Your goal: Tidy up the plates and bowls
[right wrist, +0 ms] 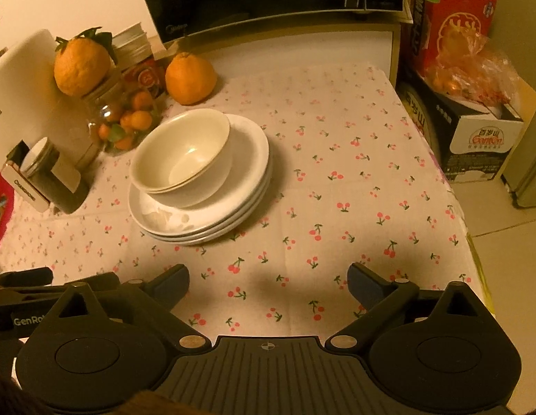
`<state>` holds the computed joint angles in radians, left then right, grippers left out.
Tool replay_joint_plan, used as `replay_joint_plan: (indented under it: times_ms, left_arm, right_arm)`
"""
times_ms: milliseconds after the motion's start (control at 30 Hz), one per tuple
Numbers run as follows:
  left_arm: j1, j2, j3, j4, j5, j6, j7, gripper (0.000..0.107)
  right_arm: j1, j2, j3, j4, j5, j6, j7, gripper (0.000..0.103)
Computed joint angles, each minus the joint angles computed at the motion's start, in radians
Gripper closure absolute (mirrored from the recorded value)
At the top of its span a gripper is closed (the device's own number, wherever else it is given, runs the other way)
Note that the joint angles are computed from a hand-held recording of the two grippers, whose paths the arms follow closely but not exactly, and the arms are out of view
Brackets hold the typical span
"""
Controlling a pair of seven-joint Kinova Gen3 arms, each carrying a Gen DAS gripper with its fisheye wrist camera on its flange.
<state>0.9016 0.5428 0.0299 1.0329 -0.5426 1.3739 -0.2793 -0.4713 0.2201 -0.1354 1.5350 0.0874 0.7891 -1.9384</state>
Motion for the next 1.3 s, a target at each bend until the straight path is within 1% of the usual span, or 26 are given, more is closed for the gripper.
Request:
replay_joint_plan:
  times_ms: [100, 233, 400, 700, 1300]
  left_arm:
    - [0.024, 0.012, -0.014, -0.019, -0.033, 0.029, 0.017, 0.005]
    - [0.035, 0.024, -0.018, -0.039, -0.047, 0.056, 0.022, 0.005]
    - [0.028, 0.025, -0.013, -0.042, -0.033, 0.058, 0.017, 0.005]
    - [0.045, 0.039, -0.019, -0.061, -0.054, 0.077, -0.004, 0.005]
    - [0.044, 0.041, -0.022, -0.064, -0.047, 0.079, -0.020, 0.005]
  right_arm:
    - [-0.014, -0.006, 0.001, 0.011, 0.027, -0.019, -0.008, 0.003]
    - [-0.012, -0.006, -0.004, 0.013, 0.022, -0.028, 0.005, 0.003]
    - [-0.017, 0.003, -0.001, 0.004, 0.026, -0.020, 0.002, 0.003]
    - [-0.014, 0.003, -0.003, 0.007, 0.016, -0.023, 0.016, 0.003]
    - [-0.012, 0.009, -0.003, 0.002, 0.003, -0.014, 0.020, 0.003]
